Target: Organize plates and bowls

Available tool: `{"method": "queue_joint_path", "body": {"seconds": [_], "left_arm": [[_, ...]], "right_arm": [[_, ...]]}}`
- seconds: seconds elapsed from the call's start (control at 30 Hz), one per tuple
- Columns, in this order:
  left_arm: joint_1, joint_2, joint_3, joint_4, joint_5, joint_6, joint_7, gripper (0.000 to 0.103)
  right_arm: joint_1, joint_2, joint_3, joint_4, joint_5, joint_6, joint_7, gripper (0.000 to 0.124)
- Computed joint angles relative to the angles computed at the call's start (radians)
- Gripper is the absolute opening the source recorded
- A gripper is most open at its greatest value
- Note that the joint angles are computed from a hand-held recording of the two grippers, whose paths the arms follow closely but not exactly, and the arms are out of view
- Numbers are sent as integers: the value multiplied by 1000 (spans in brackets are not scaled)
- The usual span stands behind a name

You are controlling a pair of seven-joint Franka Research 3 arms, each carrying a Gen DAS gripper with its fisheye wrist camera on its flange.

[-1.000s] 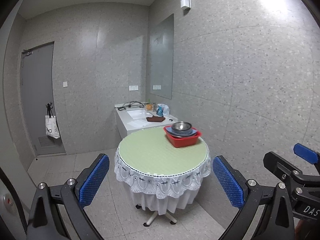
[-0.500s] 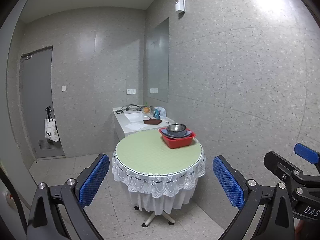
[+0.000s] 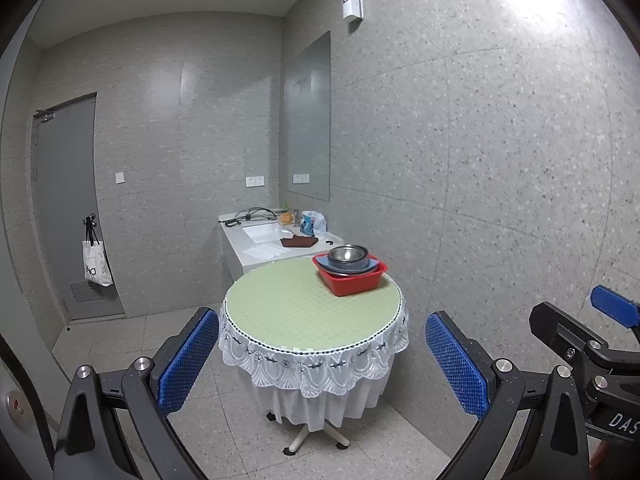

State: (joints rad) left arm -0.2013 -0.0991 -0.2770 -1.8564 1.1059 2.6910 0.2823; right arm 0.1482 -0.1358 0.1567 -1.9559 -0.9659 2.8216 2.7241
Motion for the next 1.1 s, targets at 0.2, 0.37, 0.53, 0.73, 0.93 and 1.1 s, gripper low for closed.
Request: {"method": "queue_joint_path", "body": {"seconds": [0.2, 0.37, 0.53, 0.73, 0.93, 1.1], "left_arm": [[0, 21, 7, 14, 5, 12, 2, 102], [-4, 37, 15, 27, 11, 15, 2, 102], [-8, 45, 21, 32, 25, 16, -6, 102], [-16, 49, 21, 31, 55, 7, -38, 102], [-28, 57, 18, 35, 81, -17, -63, 102], [-37, 66, 20, 44, 88, -27, -69, 102]], "right_arm": [[4, 11, -2, 12, -11, -9, 9, 103], [9, 17, -9, 17, -13, -7, 9, 103], [11, 25, -12, 25, -40, -7, 30, 103], [21, 34, -19, 37, -81, -11, 62, 103], [31, 41, -28, 41, -73, -6, 57, 103], [36, 45, -31, 45, -69, -5, 54, 103]]}}
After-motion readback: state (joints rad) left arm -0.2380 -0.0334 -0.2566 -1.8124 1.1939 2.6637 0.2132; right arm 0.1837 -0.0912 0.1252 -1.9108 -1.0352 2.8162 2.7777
